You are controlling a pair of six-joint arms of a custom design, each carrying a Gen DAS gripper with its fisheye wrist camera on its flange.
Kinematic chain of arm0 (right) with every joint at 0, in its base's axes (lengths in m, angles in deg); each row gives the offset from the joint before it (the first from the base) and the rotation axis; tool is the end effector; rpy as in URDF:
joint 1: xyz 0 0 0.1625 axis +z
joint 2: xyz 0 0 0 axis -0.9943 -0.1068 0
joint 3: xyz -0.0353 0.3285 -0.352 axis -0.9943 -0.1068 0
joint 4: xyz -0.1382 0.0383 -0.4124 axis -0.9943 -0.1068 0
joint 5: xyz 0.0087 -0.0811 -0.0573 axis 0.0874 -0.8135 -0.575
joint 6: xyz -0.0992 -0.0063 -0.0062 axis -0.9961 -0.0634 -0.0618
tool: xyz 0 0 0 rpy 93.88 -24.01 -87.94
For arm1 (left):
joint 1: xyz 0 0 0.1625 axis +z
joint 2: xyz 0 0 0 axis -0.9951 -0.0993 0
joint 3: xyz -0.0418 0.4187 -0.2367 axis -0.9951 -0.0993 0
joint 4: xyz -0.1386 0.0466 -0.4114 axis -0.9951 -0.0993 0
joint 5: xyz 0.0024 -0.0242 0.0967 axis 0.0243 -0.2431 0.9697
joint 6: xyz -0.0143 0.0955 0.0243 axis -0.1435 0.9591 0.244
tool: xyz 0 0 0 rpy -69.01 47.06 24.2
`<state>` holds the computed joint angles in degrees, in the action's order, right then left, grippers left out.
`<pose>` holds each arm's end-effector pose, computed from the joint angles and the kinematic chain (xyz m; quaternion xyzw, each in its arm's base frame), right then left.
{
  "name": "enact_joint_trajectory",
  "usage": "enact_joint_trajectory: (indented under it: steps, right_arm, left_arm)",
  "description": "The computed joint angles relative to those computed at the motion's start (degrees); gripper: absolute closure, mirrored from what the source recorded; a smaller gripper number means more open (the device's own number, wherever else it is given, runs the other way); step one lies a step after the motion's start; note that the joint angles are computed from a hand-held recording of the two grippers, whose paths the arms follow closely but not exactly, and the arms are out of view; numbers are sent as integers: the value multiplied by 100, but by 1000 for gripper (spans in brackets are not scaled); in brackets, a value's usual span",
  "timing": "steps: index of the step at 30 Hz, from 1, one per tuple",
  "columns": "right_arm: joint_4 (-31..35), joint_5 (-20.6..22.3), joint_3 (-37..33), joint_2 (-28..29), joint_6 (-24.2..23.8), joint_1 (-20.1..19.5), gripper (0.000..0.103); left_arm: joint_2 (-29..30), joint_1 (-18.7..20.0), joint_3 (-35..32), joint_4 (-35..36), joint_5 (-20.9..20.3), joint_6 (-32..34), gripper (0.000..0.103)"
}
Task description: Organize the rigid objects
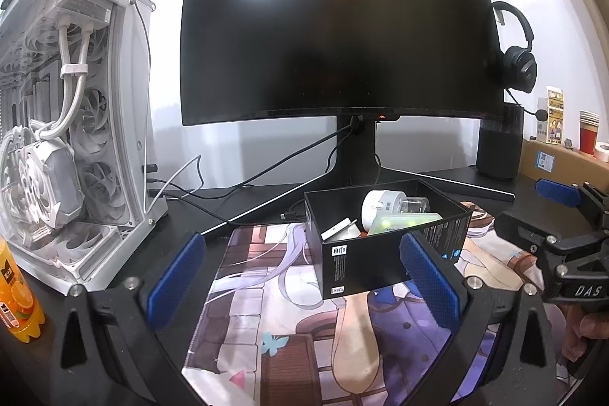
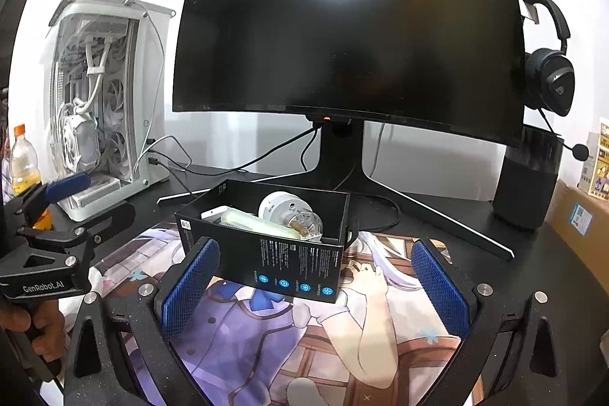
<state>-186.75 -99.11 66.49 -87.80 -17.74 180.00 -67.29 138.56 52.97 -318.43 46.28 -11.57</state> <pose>0.1988 -0.6798 0.1583 0.3712 -0.7663 0.4750 0.2222 -0.1971 -0.6308 0.1578 0.2221 0.7246 -0.5589 0.3366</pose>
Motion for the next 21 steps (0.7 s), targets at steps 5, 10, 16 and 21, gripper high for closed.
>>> enact_joint_trajectory:
  steps: [5,10,16,21]
  right_arm:
    - [-29,83,41,-36,120,-36,1]
    - [-40,96,57,-42,110,-36,1]
    - [-53,101,53,-39,95,-37,1]
    - [-44,115,51,-42,101,-40,1]
  left_arm:
    - [-1,3,-2,4,-7,0,0]
    - [3,1,-7,0,2,12,0]
    - [13,5,-11,-21,4,39,0]
    - [7,6,-3,-19,2,28,0]
